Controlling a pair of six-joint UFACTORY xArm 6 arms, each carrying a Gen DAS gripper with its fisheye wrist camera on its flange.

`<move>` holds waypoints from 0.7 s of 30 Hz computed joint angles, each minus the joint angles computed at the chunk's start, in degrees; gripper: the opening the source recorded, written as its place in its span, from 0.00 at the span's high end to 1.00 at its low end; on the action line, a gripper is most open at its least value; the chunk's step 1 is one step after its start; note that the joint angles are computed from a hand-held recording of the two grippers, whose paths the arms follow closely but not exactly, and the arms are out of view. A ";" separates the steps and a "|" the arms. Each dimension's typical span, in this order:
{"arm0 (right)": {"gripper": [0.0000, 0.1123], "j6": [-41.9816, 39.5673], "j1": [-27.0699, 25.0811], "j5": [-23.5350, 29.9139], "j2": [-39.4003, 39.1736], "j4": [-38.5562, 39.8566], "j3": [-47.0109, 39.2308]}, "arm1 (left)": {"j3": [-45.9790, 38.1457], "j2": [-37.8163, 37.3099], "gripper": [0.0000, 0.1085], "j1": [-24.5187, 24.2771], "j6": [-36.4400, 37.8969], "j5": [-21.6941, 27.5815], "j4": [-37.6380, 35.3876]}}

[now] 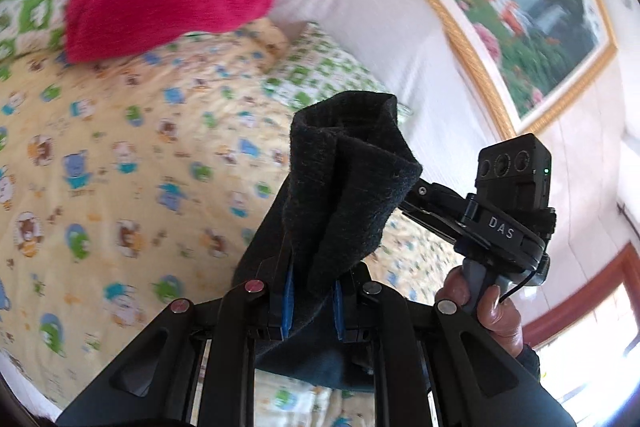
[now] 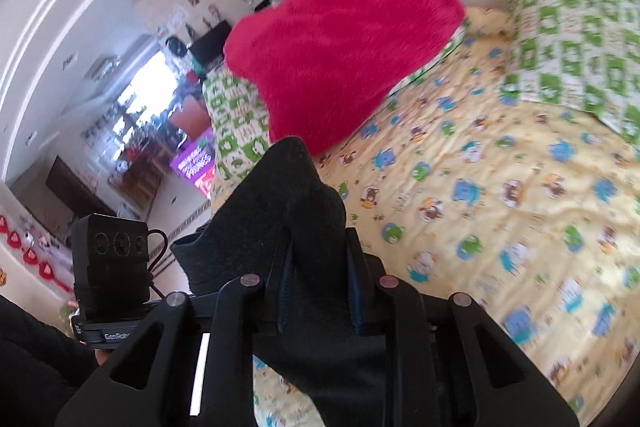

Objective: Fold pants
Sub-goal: 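Lift the pants end with both grippers and fold it over the bundle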

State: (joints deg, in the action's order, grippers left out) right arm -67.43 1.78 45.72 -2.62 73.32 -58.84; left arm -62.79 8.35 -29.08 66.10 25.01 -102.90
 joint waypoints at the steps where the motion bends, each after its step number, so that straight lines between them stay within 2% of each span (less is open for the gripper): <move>1: 0.78 -0.48 -0.85 0.30 -0.89 0.56 0.87 | 0.17 -0.49 0.88 -1.01 0.35 -0.19 0.06; 9: 0.78 -4.69 -9.69 2.66 -11.41 7.46 13.14 | 0.31 -1.13 0.88 -6.84 -0.76 1.04 3.48; 21: 0.78 -9.62 -24.68 9.91 -19.00 12.35 24.73 | -4.21 2.61 0.88 -17.43 -5.07 -3.22 11.28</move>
